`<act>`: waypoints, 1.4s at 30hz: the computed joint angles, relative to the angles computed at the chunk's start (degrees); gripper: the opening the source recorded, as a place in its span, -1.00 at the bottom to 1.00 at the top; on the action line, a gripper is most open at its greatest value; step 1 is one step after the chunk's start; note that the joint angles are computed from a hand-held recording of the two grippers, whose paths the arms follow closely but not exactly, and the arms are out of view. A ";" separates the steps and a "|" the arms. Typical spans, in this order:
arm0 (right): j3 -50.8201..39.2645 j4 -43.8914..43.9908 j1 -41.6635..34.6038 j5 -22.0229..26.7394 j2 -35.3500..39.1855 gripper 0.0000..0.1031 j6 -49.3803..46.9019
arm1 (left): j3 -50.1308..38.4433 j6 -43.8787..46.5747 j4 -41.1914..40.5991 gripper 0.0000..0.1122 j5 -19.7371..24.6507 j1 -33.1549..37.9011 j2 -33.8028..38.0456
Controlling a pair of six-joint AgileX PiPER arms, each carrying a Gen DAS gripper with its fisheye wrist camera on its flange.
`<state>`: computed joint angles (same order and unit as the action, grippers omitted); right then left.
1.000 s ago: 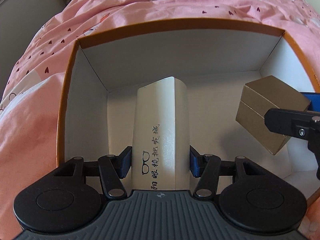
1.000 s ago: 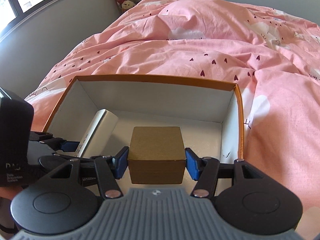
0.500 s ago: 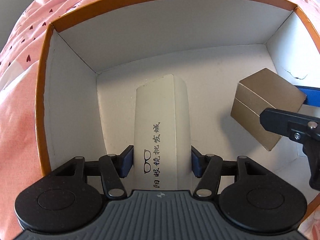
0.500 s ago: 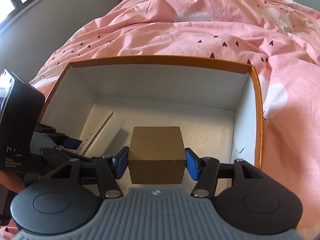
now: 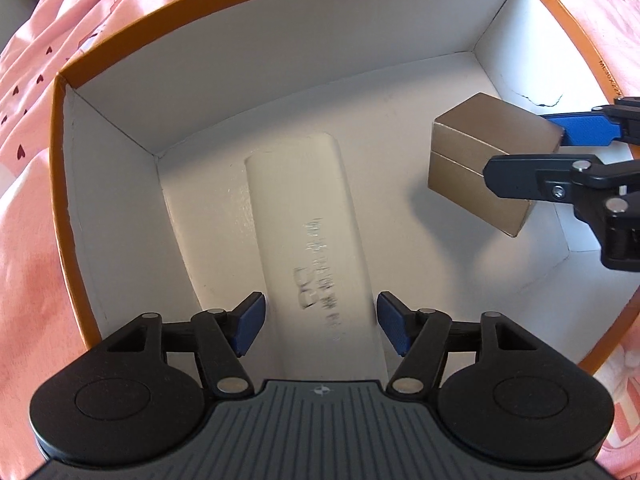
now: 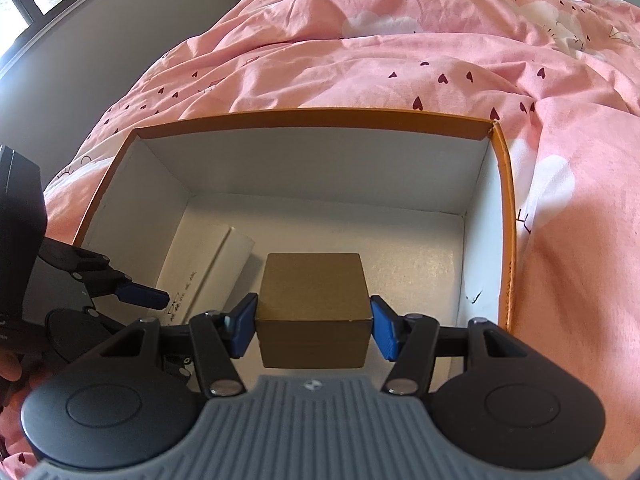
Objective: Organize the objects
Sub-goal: 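Carry the glasses case with the left tool while the right tool carries the tan box into the shoebox, then lower and release the glasses case with the left tool while the right tool releases the tan box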
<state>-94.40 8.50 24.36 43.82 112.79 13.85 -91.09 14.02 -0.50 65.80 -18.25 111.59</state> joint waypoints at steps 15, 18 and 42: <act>-7.89 9.64 -5.22 4.87 4.58 0.18 -3.60 | 2.47 14.54 6.27 0.37 -19.52 -4.57 -0.45; -9.84 9.38 -5.36 5.46 5.84 0.18 -3.32 | -0.35 15.89 9.71 0.18 -19.84 -5.12 3.08; -39.65 18.03 -6.32 20.40 23.61 0.18 -1.44 | 5.53 26.02 17.96 0.01 -21.99 -3.02 1.65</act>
